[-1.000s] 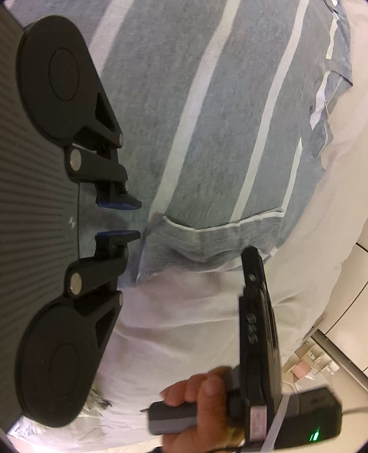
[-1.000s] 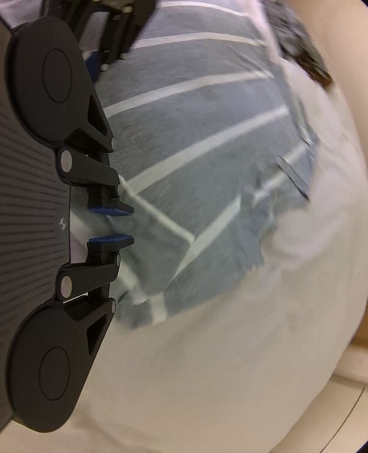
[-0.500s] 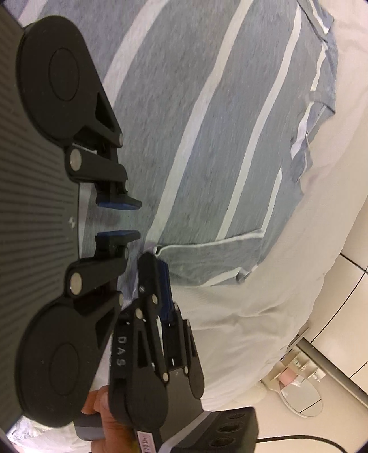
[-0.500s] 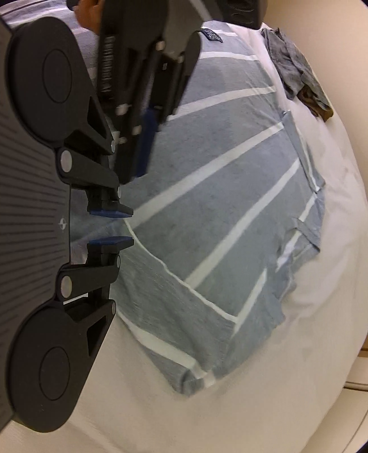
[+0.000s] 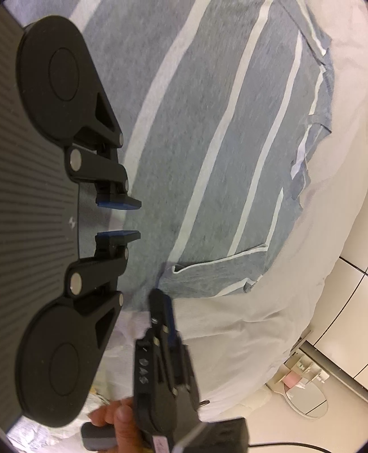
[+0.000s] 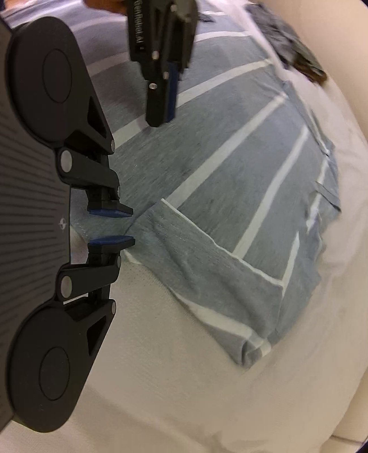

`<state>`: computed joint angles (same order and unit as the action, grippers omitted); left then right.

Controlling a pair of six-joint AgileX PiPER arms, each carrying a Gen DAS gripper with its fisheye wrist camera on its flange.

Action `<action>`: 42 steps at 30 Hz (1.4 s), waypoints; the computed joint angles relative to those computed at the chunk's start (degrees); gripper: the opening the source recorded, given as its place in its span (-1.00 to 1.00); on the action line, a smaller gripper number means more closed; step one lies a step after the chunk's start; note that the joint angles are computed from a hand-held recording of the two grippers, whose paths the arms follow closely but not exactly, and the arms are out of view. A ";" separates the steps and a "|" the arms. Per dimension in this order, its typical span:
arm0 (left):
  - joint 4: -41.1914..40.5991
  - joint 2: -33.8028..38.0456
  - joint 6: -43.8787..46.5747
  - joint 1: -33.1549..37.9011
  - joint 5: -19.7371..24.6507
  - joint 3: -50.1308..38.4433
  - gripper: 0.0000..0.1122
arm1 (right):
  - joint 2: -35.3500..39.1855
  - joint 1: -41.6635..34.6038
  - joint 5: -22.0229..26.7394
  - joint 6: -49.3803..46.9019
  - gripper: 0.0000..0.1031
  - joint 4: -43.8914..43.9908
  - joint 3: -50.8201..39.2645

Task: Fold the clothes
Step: 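Open both grippers and lift them away from the striped T-shirt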

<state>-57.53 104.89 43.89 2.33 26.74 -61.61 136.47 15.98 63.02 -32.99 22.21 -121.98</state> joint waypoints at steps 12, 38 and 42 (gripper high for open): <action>7.34 -6.57 0.41 3.95 0.90 4.41 -0.79 | -0.37 1.53 -10.06 9.43 -0.62 -3.44 2.27; 25.16 -30.50 29.30 39.35 30.02 8.72 -0.35 | -38.15 16.68 -17.12 37.50 -0.03 -16.28 46.84; 25.83 -35.91 35.41 46.18 33.95 10.39 0.03 | -45.06 21.76 -17.36 40.71 0.10 -18.71 54.00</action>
